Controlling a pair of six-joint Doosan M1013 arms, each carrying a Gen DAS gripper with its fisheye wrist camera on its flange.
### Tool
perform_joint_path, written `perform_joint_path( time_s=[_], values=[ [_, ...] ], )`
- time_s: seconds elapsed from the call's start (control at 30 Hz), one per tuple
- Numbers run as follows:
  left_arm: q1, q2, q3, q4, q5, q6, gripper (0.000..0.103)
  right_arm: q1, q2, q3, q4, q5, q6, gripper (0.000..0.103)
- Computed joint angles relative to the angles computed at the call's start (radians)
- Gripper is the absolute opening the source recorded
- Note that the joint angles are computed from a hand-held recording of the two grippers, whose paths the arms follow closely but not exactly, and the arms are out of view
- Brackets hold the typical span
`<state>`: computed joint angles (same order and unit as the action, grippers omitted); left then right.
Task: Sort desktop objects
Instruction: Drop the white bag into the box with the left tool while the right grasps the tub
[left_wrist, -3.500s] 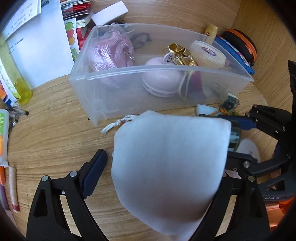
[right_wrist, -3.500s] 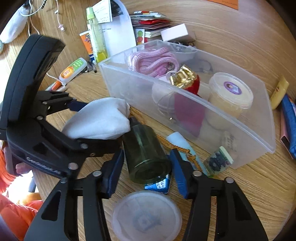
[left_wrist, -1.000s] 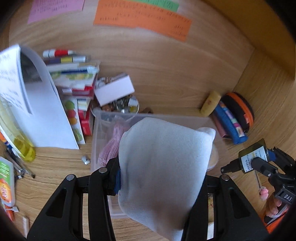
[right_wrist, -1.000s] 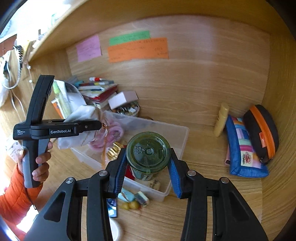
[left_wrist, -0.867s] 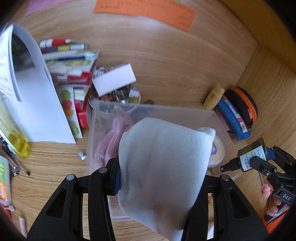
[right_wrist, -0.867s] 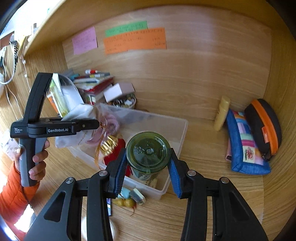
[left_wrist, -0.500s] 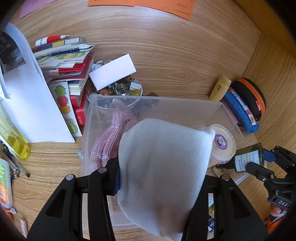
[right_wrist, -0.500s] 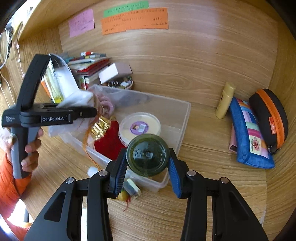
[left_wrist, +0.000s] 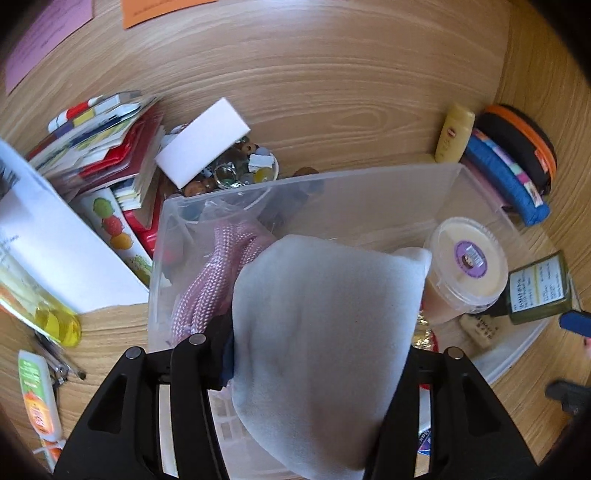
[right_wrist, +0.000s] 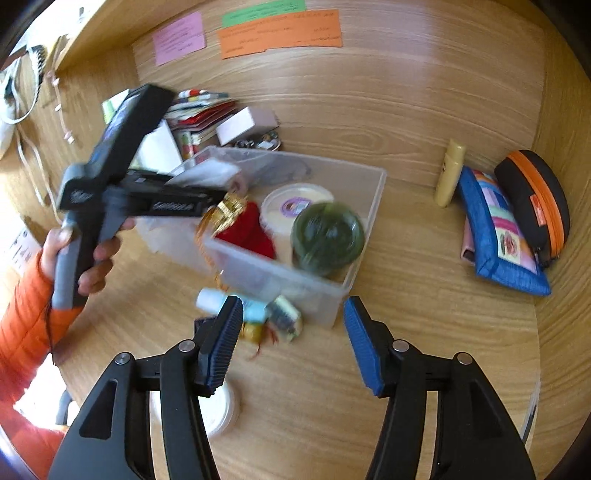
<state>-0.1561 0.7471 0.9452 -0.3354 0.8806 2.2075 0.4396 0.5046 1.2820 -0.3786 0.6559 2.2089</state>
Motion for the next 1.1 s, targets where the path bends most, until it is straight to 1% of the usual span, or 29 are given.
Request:
perform_joint_path(
  time_s=[0.07, 0.13, 0.2, 0.23, 0.27, 0.43, 0.5, 0.6, 0.63, 0.67, 0.87, 0.9, 0.93, 0.97, 1.03, 1.1],
  values=[
    [0.000, 0.000, -0.001, -0.001, 0.004, 0.007, 0.050, 0.006, -0.005, 0.012, 0.018, -0.005, -0.016, 0.055],
    [0.001, 0.002, -0.005, -0.001, 0.014, 0.010, 0.052, 0.012, -0.008, 0.023, 0.056, -0.010, -0.050, 0.062],
    [0.000, 0.007, -0.014, 0.000, 0.032, 0.019, 0.057, 0.016, -0.011, 0.033, 0.098, -0.019, -0.086, 0.068],
    [0.001, 0.009, -0.020, -0.002, 0.049, 0.025, 0.060, 0.019, -0.012, 0.038, 0.125, -0.024, -0.109, 0.069],
    [0.001, 0.013, -0.029, -0.002, 0.068, 0.031, 0.063, 0.021, -0.012, 0.040, 0.139, -0.026, -0.124, 0.070],
    [0.004, 0.023, -0.057, 0.003, 0.125, 0.025, 0.063, 0.037, 0.001, 0.039, 0.205, -0.014, -0.199, 0.071],
    [0.005, 0.021, -0.057, 0.003, 0.133, 0.024, 0.063, 0.042, 0.007, 0.037, 0.219, -0.006, -0.216, 0.071],
    [0.002, 0.006, -0.033, 0.022, 0.105, 0.008, 0.063, 0.046, 0.019, 0.029, 0.233, 0.006, -0.234, 0.071],
    [0.001, 0.000, -0.024, 0.032, 0.092, -0.004, 0.067, 0.045, 0.022, 0.027, 0.243, 0.008, -0.242, 0.071],
    [-0.001, -0.007, -0.013, 0.042, 0.078, -0.018, 0.069, 0.044, 0.026, 0.024, 0.247, 0.013, -0.242, 0.071],
    [0.017, -0.023, 0.001, -0.020, 0.095, -0.007, 0.078, 0.041, 0.045, 0.002, 0.235, 0.027, -0.214, 0.070],
    [0.017, -0.028, 0.007, -0.020, 0.090, -0.004, 0.079, 0.041, 0.045, 0.004, 0.234, 0.020, -0.214, 0.067],
    [0.015, -0.035, 0.017, -0.012, 0.076, -0.007, 0.084, 0.040, 0.043, 0.009, 0.241, 0.011, -0.218, 0.064],
    [0.013, -0.045, 0.034, -0.001, 0.050, -0.012, 0.088, 0.043, 0.040, 0.014, 0.230, 0.008, -0.204, 0.064],
    [0.014, -0.068, 0.071, 0.010, -0.010, -0.024, 0.089, 0.043, 0.036, 0.025, 0.210, -0.003, -0.187, 0.064],
    [0.016, -0.086, 0.100, -0.010, -0.039, -0.009, 0.090, 0.040, 0.033, 0.031, 0.205, -0.012, -0.175, 0.064]
  ],
)
